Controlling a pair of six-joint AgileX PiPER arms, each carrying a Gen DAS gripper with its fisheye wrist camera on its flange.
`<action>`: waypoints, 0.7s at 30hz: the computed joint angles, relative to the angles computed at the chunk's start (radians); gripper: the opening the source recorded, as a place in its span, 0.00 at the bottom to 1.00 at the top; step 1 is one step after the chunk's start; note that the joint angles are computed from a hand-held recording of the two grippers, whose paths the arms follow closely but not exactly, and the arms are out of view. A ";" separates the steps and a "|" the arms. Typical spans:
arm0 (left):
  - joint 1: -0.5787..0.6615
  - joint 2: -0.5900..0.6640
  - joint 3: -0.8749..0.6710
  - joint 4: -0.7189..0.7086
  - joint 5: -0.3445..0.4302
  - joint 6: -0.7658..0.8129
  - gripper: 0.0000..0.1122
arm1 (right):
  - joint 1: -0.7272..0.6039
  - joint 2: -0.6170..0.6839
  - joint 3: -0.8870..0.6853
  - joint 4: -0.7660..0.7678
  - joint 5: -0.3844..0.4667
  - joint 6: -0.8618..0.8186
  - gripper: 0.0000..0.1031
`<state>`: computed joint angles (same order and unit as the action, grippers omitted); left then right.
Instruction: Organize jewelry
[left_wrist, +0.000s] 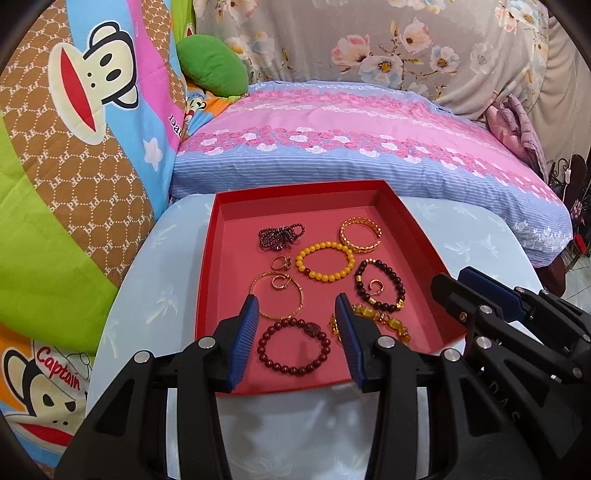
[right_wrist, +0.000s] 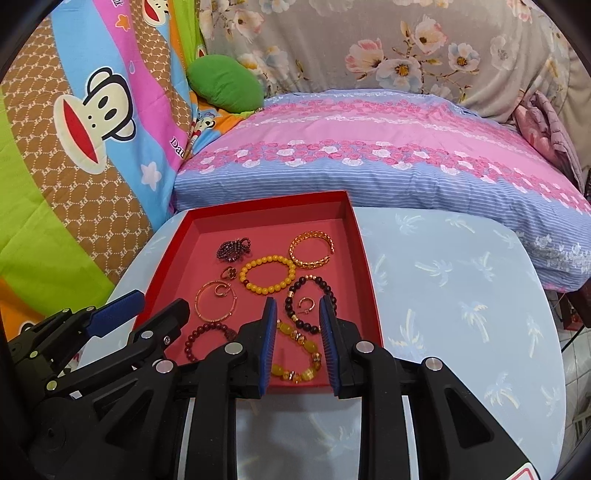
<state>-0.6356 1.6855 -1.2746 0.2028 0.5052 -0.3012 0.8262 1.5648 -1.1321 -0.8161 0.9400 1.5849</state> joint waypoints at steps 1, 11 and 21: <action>-0.004 -0.012 0.012 0.008 0.000 -0.010 0.36 | 0.011 -0.005 0.005 -0.002 0.008 0.007 0.24; -0.026 -0.114 0.142 0.040 -0.008 -0.071 0.36 | 0.144 -0.026 0.038 -0.008 0.104 0.085 0.24; -0.051 -0.182 0.264 0.105 -0.019 -0.165 0.44 | 0.237 -0.031 0.086 0.003 0.165 0.170 0.35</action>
<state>-0.6866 1.5036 -1.0109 0.3082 0.4860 -0.4657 1.0636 1.5341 -1.0465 -0.8130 1.1053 1.7549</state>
